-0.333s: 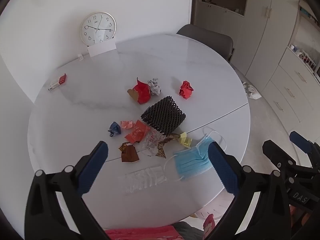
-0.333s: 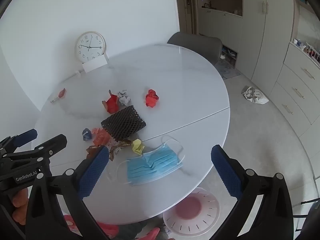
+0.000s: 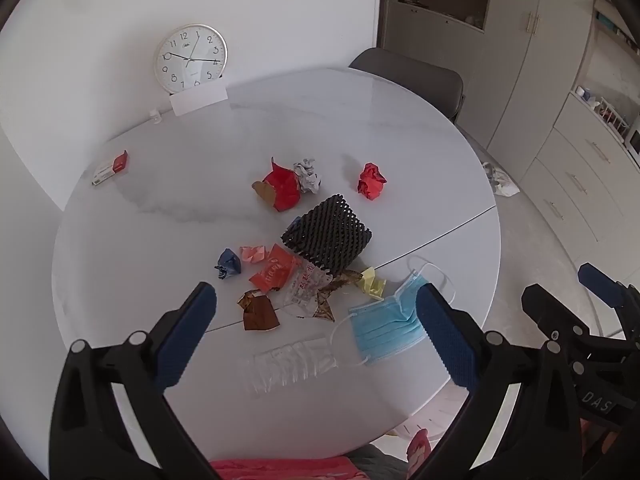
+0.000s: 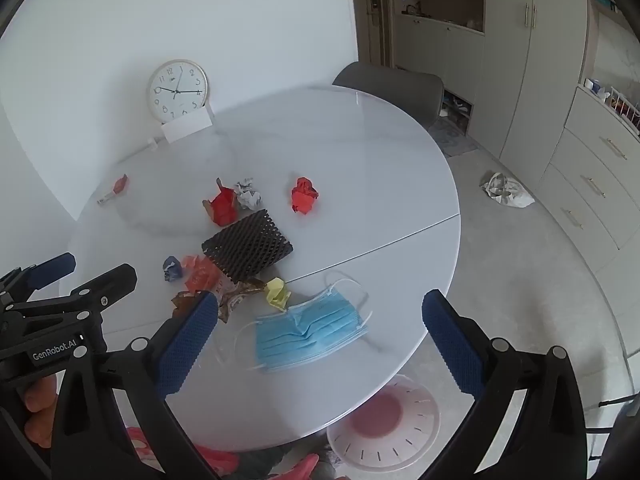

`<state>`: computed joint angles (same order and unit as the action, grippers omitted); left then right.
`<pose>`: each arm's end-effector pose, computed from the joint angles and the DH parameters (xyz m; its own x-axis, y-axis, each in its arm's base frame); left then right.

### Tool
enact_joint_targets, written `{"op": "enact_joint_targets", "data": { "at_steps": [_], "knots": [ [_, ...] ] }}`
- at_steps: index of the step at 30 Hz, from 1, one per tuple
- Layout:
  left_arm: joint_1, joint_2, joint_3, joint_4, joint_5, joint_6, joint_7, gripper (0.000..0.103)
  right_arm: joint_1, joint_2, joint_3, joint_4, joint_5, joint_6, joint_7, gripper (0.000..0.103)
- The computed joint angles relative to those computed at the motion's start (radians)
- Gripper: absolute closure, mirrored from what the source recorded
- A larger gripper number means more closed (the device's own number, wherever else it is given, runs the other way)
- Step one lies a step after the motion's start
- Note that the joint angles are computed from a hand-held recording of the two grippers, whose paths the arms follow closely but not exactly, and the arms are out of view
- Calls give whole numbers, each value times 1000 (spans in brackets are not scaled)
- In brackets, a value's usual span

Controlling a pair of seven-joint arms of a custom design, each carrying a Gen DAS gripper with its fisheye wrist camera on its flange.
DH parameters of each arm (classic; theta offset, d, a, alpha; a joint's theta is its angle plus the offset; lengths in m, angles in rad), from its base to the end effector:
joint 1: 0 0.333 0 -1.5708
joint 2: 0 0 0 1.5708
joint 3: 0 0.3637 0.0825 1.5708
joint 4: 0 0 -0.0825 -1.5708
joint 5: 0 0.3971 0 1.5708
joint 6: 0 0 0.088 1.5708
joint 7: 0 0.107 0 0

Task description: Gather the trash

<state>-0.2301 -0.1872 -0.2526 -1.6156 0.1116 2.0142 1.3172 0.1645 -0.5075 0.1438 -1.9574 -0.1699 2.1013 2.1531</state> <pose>0.4634 -0.2575 0.8003 -0.2492 -0.9683 -0.0153 -0.7972 0.2141 -0.5645 0.3922 0.1419 0.7873 -0.1843 -0.9747 -0.1262 -0.7515 0.2225 -0.6211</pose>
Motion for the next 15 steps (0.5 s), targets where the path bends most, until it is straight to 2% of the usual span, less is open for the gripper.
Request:
{"op": "enact_joint_targets", "data": {
  "at_steps": [15],
  "knots": [
    [4, 5, 11, 9, -21, -6, 37, 7, 8, 9, 9, 14, -12, -21, 19, 2]
  ]
}}
